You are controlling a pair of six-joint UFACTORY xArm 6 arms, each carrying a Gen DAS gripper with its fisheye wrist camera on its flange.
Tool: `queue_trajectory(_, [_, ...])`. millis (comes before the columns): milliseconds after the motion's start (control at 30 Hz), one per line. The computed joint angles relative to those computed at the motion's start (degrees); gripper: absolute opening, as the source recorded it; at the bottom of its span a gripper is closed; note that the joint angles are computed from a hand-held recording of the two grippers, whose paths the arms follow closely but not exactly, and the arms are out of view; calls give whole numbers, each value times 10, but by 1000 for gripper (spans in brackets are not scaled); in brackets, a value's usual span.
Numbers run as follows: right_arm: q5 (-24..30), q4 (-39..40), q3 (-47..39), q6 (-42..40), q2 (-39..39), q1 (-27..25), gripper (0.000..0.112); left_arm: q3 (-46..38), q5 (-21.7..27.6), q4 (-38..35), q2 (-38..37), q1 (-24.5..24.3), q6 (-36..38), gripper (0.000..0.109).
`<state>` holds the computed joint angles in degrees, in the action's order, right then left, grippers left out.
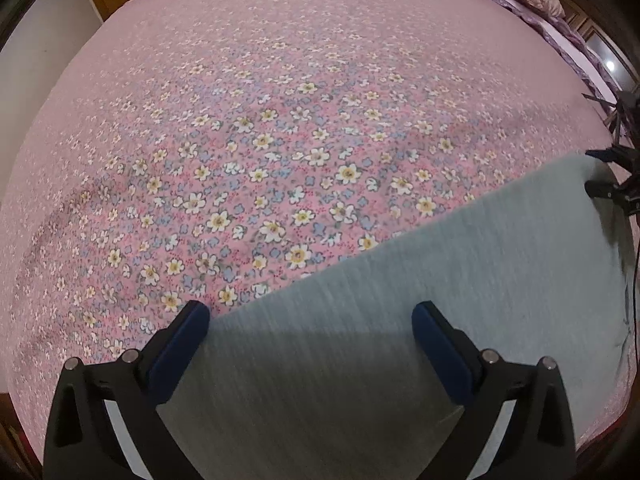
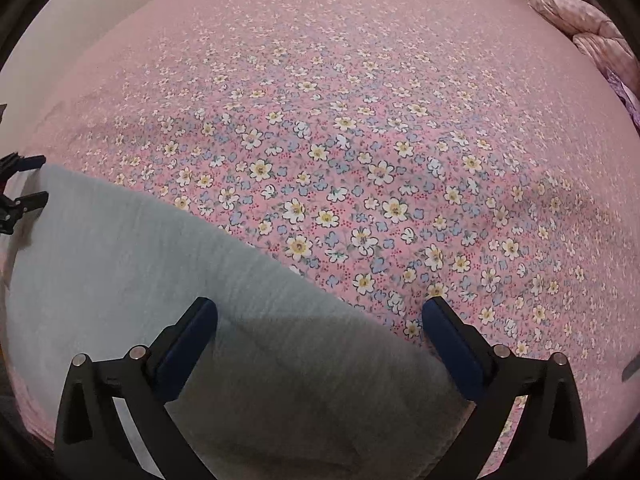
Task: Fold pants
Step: 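Lower both tools to the sweatpants' leg hems and slide fingers under them, then close the left tool on one hem while the right tool grasps the other hem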
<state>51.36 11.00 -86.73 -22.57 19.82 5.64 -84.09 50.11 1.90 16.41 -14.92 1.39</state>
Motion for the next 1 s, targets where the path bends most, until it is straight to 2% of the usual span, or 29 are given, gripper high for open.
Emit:
queue_trajectory(200, [-9, 3, 14, -5, -5, -1, 103, 24, -39, 9, -8, -6, -20, 103])
queue_trajectory(467, [-23, 11, 20, -24, -6, -1, 103, 46, -53, -6, -25, -1, -6, 103])
queue_trajectory(600, [-27, -1, 37, -11, -24, 3, 102, 75, -86, -2, -40, 0, -11, 103])
queue_trajectory(767, [-47, 1, 64, -11, -41, 8, 99, 70, -61, 38, -45, -10, -69, 103])
queue_trajectory(800, [-53, 5, 71, -14, -45, 9, 97, 69, -56, 47, -45, -14, -78, 103])
queue_trajectory(867, [-72, 11, 95, -31, -65, 13, 84, 60, -41, 57, -43, -19, -88, 103])
queue_trajectory(933, [-88, 8, 125, -45, -92, 20, 64, 55, -33, 57, -42, -21, -94, 102])
queue_trajectory(1000, [-99, 4, 147, -47, -110, 29, 51, 54, -27, 46, -45, -22, -87, 93])
